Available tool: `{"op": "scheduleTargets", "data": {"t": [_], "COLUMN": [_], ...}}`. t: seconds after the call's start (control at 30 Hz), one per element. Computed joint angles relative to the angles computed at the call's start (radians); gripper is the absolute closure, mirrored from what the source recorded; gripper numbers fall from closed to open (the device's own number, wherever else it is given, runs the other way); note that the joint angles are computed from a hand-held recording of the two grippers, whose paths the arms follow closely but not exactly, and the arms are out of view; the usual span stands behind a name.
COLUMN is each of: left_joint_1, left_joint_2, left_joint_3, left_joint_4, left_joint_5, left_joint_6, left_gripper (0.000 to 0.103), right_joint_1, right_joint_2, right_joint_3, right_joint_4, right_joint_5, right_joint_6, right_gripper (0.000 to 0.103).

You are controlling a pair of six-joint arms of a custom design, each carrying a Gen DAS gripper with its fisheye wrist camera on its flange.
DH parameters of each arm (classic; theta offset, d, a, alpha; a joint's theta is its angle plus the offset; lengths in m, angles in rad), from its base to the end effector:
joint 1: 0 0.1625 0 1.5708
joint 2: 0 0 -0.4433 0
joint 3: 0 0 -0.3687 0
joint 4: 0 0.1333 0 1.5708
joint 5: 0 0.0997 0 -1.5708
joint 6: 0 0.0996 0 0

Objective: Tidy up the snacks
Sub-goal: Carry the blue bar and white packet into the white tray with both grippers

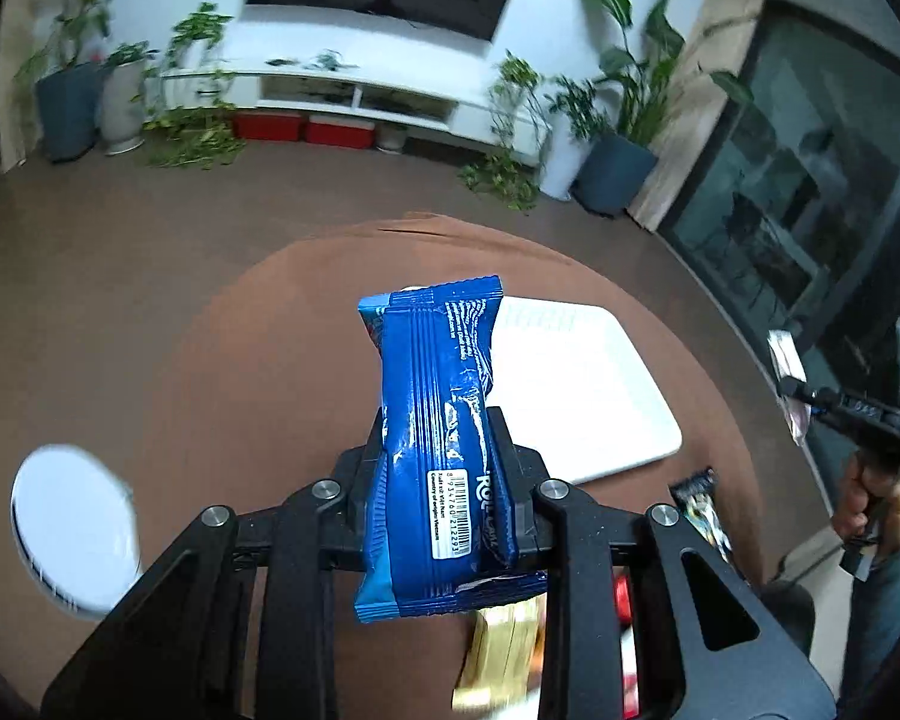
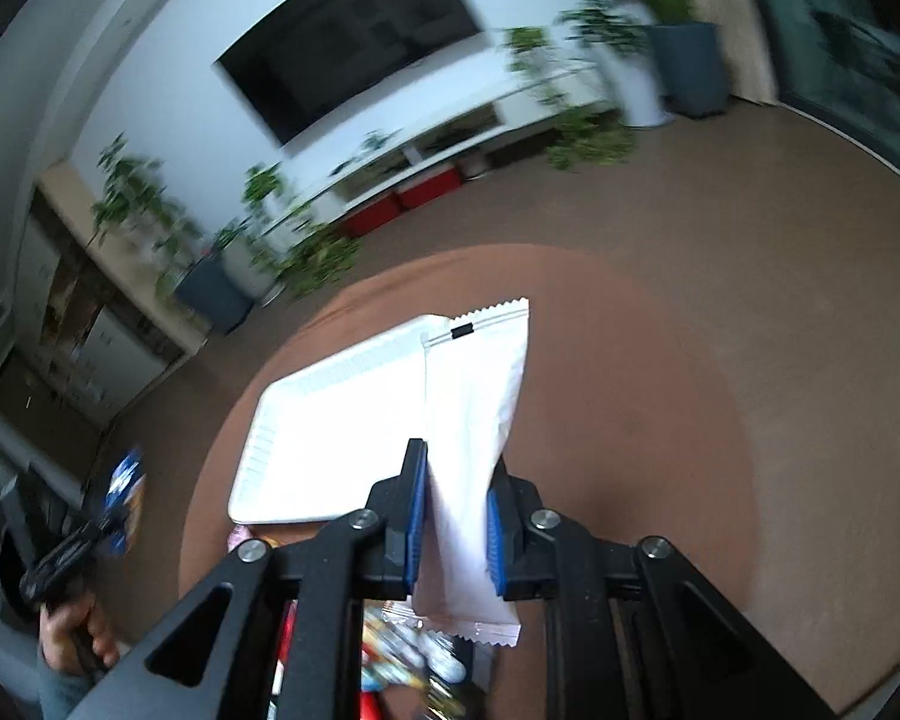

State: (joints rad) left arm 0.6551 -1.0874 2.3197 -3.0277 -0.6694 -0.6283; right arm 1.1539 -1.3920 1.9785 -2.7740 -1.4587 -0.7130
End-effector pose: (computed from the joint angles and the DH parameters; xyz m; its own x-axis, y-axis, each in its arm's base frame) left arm -0.2197 -0.4354 0.1692 -0.8723 -0.0371 -0.4876 0.3218 0.7072 -0.6295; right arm -0.0803 -0.5381 0.3716 -0.9232 -0.2283 0.3093 -0.3616 0.7887 -0.4972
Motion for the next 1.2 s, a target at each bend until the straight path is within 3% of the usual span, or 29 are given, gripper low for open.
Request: {"op": "scheduleTargets", "data": {"t": [0.13,0.3,0.73,0.97,1.2], "left_joint_1": [0.097,0.181,0.263,0.265,0.272], "left_joint_2": [0.125,0.224,0.435,0.495,0.543], "left_joint_3": [-0.171,-0.307,-0.546,-0.58,-0.613], "left_joint_4": [0.043,0.109,0.254,0.283,0.248], "left_joint_5": [-0.063,-0.132,-0.13,-0.113,-0.092], "left_joint_6": [0.133,0.173,0.231,0.227,0.253], "left_gripper": [0.077,0.077,0.077,0.076,0.076], "right_joint_1": [0.118,0.183,0.193,0.181,0.178], "right_joint_2": [0.142,0.293,0.459,0.5,0.498], "right_joint_3": [-0.074,-0.175,-0.304,-0.329,-0.32], "right_joint_4": [0.035,0.064,0.087,0.061,0.033], "right_joint_5": [-0.104,-0.22,-0.345,-0.407,-0.414], "right_joint_6": [-0.018,0.013,0.074,0.063,0.043], "right_gripper": [0.085,0.085,0.085,0.084,0.081]}}
